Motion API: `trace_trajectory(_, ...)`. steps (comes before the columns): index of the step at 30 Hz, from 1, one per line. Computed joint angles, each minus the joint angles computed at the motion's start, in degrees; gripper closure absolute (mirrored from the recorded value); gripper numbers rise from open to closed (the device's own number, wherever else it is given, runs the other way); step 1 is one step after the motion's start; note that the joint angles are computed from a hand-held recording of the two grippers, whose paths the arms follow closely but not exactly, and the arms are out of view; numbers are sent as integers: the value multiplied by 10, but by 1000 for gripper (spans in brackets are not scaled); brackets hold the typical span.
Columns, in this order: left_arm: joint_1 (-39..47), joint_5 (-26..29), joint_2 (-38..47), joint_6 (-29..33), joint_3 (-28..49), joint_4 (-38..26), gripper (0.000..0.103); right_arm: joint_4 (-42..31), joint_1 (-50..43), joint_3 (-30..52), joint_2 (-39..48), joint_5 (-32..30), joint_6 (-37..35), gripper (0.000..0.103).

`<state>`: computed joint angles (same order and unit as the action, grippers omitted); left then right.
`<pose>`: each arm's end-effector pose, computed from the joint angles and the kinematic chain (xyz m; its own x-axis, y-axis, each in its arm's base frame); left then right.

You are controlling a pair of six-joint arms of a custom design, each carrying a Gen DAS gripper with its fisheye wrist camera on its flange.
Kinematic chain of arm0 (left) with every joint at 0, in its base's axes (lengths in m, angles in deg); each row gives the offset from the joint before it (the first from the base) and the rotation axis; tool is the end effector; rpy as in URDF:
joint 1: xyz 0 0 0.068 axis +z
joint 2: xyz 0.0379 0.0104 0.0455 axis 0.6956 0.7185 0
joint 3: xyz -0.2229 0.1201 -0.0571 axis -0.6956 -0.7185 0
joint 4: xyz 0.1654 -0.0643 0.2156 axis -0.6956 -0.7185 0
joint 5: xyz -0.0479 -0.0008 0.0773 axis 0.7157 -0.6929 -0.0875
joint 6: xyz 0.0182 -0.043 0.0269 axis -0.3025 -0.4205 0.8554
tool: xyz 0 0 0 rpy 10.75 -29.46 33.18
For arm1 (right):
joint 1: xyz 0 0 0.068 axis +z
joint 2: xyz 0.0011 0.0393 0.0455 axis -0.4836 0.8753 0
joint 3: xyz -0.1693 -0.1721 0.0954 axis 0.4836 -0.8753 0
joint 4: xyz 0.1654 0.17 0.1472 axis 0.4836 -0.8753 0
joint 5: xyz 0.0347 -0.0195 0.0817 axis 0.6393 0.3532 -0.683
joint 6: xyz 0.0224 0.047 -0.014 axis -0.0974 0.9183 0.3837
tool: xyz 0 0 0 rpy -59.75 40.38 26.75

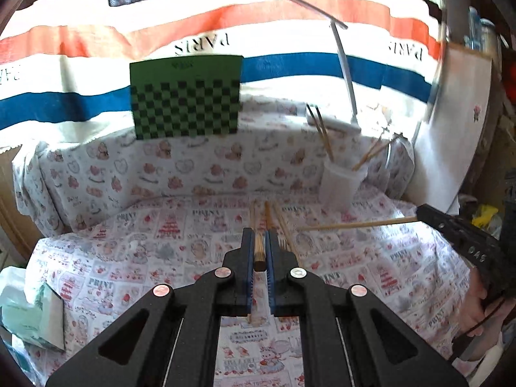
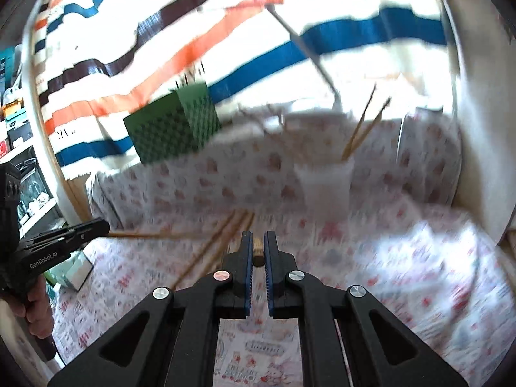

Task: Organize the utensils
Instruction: 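Lift both chopsticks and carry them over the clear cup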

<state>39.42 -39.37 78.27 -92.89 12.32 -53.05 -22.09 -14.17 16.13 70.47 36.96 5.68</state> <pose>0.2682 -0.0165 0.2179 -0.5383 -0.1527 -0.8288 -0.1519 0.9849 -0.0828 0.3619 0.1088 0.2121 -0.4999 -0.0891 -0.8615 -0.5219 0.8248 0.2175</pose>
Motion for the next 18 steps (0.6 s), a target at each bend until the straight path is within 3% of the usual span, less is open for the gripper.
trace_trajectory(11, 32, 10, 16, 9, 35, 29, 97, -47, 11, 82, 9, 39, 8, 95)
trace_trajectory(18, 0, -43, 27, 42, 84, 29, 97, -46, 22, 104, -4, 68, -3, 95)
